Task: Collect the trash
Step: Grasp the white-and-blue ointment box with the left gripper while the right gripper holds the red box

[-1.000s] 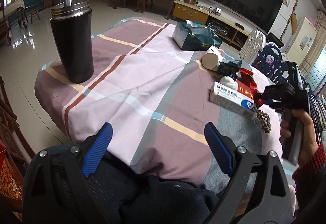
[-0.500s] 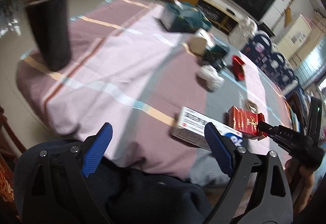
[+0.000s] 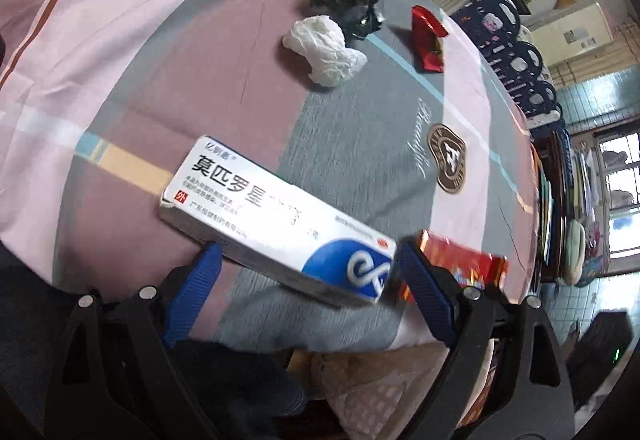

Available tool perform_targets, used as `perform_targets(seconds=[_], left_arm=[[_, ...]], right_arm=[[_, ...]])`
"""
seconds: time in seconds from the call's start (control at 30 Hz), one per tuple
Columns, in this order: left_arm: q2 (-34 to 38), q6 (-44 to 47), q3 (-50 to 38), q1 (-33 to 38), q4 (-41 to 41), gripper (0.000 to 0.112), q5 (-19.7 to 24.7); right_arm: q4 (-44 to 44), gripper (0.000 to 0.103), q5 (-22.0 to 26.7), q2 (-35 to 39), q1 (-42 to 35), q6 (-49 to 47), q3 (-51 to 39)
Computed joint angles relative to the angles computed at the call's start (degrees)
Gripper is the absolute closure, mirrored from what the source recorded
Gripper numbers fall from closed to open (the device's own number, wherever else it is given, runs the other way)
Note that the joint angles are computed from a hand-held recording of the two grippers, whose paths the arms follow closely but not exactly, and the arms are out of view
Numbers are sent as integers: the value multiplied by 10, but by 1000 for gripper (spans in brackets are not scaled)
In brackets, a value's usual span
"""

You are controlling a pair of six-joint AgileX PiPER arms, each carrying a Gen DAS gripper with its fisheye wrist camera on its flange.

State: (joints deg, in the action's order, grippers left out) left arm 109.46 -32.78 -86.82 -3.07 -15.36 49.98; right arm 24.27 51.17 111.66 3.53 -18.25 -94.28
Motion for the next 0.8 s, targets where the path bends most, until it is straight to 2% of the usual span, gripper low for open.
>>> perform_targets(seconds=[0.2, 0.33, 0.37, 0.4, 0.47, 0.53, 0.6, 0.7, 0.8], left_arm=[[112, -53, -176, -31, 98, 23, 94], [155, -52, -249, -63, 156, 23, 131], [159, -47, -252, -70, 164, 24, 129], [156, -44, -245, -75, 167, 31, 121], [145, -47, -220, -82, 181, 39, 98], [128, -51, -190, -85, 195, 46, 75], [105, -50, -150, -80, 197, 55, 47], [65, -64, -91, -75, 223, 63, 13], [22, -100, -40, -76, 263, 65, -18]], right_arm=[[-5, 80, -13, -5, -12, -7, 16], [-15, 79, -19, -3, -15, -2, 20], [-14, 79, -16, 0, -16, -1, 17], [-7, 78, -13, 2, -18, -3, 16], [17, 68, 1, 8, -25, -17, 10], [27, 50, 3, 9, -25, -22, 12], [16, 47, -9, 5, -20, -13, 18], [-17, 47, -1, 18, -10, 15, 6], [-26, 47, 3, 31, -9, 32, 1]])
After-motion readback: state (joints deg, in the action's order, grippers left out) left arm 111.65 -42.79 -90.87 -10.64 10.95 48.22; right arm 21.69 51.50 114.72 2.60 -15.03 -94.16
